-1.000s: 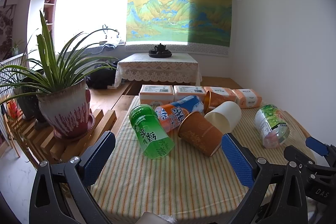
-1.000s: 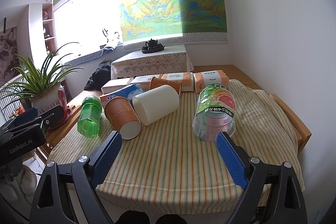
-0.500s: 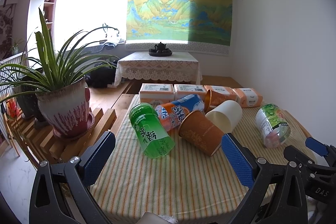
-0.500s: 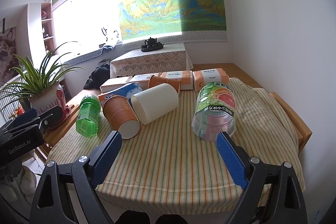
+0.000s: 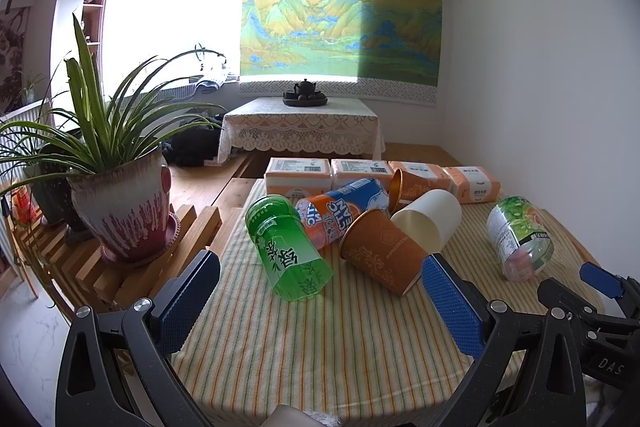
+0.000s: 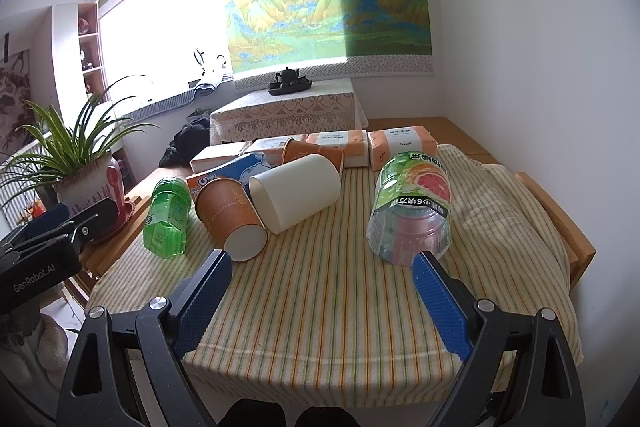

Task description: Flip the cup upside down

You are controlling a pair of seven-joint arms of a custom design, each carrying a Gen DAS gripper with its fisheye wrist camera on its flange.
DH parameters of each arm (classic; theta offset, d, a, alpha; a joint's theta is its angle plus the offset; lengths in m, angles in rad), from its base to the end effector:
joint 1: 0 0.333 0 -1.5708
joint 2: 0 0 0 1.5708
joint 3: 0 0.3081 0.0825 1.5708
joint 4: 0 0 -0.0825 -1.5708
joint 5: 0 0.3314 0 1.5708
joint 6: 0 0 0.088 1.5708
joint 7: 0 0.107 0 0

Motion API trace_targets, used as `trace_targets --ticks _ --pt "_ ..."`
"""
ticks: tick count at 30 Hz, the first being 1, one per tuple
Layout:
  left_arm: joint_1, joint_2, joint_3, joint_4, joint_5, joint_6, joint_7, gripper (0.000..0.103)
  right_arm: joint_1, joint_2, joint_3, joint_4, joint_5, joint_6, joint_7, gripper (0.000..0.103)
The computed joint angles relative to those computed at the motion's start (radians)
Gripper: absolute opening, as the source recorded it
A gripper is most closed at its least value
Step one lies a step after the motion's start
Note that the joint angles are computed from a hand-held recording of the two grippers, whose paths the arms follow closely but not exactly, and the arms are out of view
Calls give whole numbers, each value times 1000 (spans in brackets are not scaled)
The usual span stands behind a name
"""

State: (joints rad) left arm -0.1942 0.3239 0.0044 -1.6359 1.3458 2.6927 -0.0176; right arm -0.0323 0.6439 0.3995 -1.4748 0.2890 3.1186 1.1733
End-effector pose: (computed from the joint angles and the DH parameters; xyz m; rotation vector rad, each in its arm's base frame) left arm 0.6239 -0.1529 0.5052 -1.7279 1.2235 -0.8147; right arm 0.6936 0.1517 0.4591 -1.7017 1.2943 -0.5810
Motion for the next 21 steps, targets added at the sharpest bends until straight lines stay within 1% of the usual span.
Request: trace_targets --ticks 8,12,15,17,19,21 --pt "1 5 1 3 -5 6 8 102 1 6 -3 15 10 -15 -5 89" --pt "1 21 -1 22 -28 13 53 102 -2 8 -3 18 19 -22 -10 89" --pt "7 48 -4 54 -88 32 148 102 -7 13 -1 26 30 -33 -15 89" --pt "7 70 -5 84 -140 41 235 102 -11 15 1 28 40 -31 -21 89" --pt "15 99 -13 121 -224 56 348 102 -16 17 3 29 49 -29 -23 89" --pt "3 119 -1 150 -260 54 397 102 -25 21 7 30 59 -31 -24 89"
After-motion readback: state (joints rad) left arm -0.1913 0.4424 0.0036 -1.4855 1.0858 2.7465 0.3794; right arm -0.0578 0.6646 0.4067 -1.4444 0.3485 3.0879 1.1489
